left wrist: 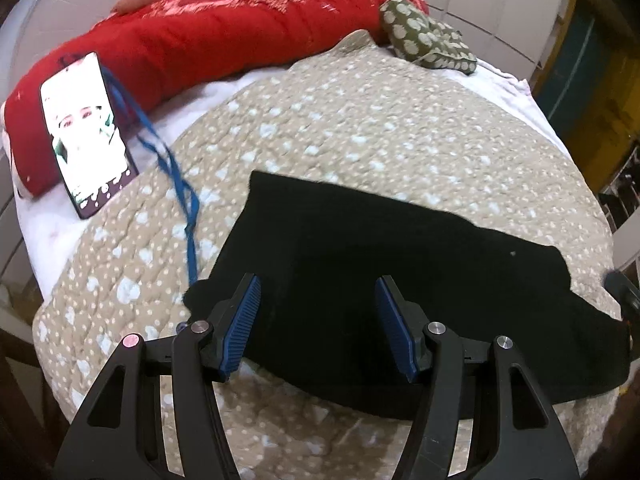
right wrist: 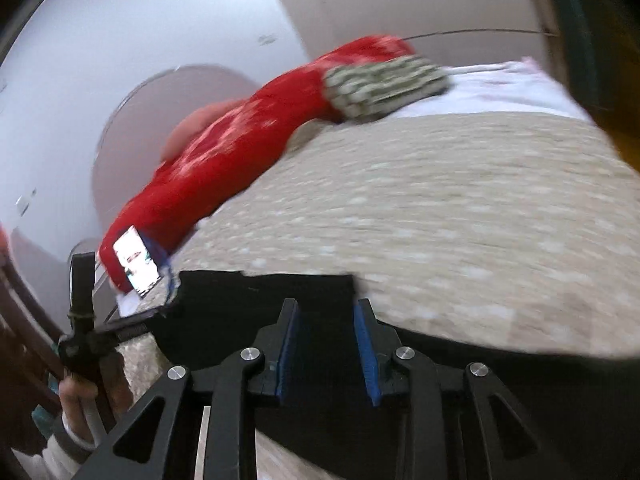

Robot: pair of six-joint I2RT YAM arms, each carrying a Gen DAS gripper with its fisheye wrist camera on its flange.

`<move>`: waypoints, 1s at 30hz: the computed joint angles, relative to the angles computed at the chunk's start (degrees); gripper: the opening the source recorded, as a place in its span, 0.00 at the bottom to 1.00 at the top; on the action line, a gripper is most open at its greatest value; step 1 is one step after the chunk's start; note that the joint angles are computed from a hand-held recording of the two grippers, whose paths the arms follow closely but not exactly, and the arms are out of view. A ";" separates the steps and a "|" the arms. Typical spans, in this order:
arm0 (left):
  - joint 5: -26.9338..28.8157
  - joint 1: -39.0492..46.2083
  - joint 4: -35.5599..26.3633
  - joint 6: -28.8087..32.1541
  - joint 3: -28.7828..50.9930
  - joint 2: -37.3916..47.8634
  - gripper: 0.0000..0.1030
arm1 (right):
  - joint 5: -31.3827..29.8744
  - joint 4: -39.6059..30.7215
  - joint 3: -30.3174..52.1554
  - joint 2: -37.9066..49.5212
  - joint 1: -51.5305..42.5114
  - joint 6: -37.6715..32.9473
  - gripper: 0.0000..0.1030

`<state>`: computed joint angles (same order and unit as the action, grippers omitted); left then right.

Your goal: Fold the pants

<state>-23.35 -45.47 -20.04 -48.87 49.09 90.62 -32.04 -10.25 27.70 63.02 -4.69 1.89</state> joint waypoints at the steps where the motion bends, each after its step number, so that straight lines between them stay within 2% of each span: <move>1: -0.25 0.19 0.43 0.23 -0.38 0.23 0.58 | 1.46 2.74 0.94 3.18 3.49 1.48 0.27; 4: -1.01 0.12 0.78 1.44 -0.22 1.57 0.58 | 10.29 9.52 5.06 15.65 15.79 4.23 0.27; 6: -1.34 0.24 1.19 1.96 0.00 2.56 0.58 | 14.74 12.06 8.29 23.90 18.53 5.07 0.26; 7: -1.35 0.31 1.42 2.18 0.23 3.03 0.58 | 18.72 13.56 9.93 28.11 19.68 5.99 0.19; 9: -1.48 0.58 2.09 2.76 0.29 3.52 0.58 | 20.81 15.93 11.57 31.41 19.59 6.61 0.17; 12: -1.60 0.69 2.33 2.78 0.11 3.52 0.58 | 23.41 12.95 14.70 32.68 20.35 5.93 0.17; 14: -1.42 0.75 2.15 2.51 0.04 3.19 0.58 | 22.63 10.53 14.35 30.20 20.15 5.22 0.17; 18: -1.59 0.09 1.40 1.77 -0.44 1.88 0.58 | 17.43 5.78 9.09 18.64 19.39 3.65 0.19; 21: -2.45 -0.71 0.61 1.30 -0.48 1.70 0.58 | 19.68 2.15 3.46 8.76 23.36 1.86 0.20; 24: -3.07 -1.46 -0.39 0.31 -0.43 1.16 0.58 | 22.12 1.55 -0.50 8.52 28.20 2.00 0.21; 25: -3.28 -1.84 -0.91 -0.03 -0.39 0.74 0.58 | 23.68 3.43 -2.72 8.91 29.92 2.67 0.21; 27: -4.16 -2.65 -2.14 -0.44 -0.10 0.13 0.58 | 25.03 5.11 -6.46 4.76 31.04 3.74 0.21; 30: -4.91 -3.71 -3.81 -0.89 0.30 -0.98 0.58 | 21.01 -0.07 -6.05 -0.05 27.81 3.45 0.21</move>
